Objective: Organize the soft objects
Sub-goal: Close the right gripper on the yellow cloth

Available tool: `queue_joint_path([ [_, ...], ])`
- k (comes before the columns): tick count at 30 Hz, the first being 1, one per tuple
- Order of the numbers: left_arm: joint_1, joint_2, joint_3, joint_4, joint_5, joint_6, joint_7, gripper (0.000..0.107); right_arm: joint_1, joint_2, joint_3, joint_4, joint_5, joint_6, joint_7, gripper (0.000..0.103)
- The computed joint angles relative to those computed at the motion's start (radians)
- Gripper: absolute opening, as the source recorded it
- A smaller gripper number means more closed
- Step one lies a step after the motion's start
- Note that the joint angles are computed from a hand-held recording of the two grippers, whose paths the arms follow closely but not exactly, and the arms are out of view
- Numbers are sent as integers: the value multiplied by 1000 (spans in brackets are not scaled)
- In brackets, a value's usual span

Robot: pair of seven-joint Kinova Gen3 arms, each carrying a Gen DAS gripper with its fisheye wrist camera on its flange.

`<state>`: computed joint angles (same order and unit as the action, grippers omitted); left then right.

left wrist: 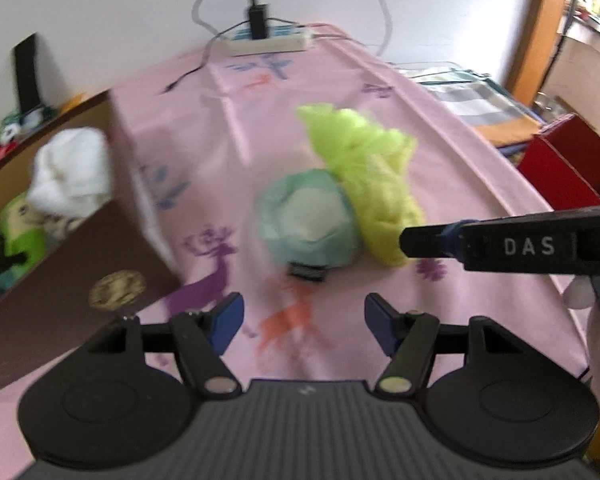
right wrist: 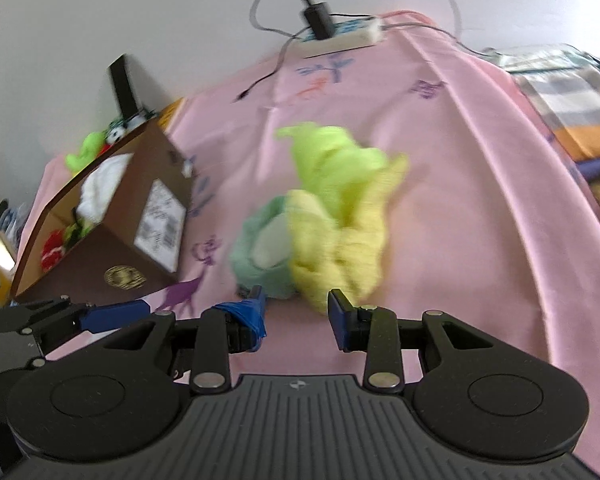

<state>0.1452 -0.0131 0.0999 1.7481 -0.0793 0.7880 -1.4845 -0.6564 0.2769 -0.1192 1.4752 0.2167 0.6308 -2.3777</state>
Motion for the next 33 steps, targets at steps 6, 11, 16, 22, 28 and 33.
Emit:
queue_joint_path([
  [6,11,55,6,-6,67,-67,-79,67,43,-4,8,34,-31,-38,-15,17],
  [11,19,99,9,-21,93,-116,-124,67,79,18,2,16,-80,-44,16,18],
  [16,38,148,10,-49,71,-145,-124,67,134,46,-13,-7,-168,-59,68,18],
  [22,29,197,14,-91,116,-142,-175,67,197,100,-40,-64,-284,-33,144,18],
  [28,32,226,16,-115,132,-135,-235,51,199,137,-32,-107,-336,-9,178,19],
  [33,-5,232,28,-121,201,-121,-301,50,230,153,-53,-130,-388,14,227,18],
])
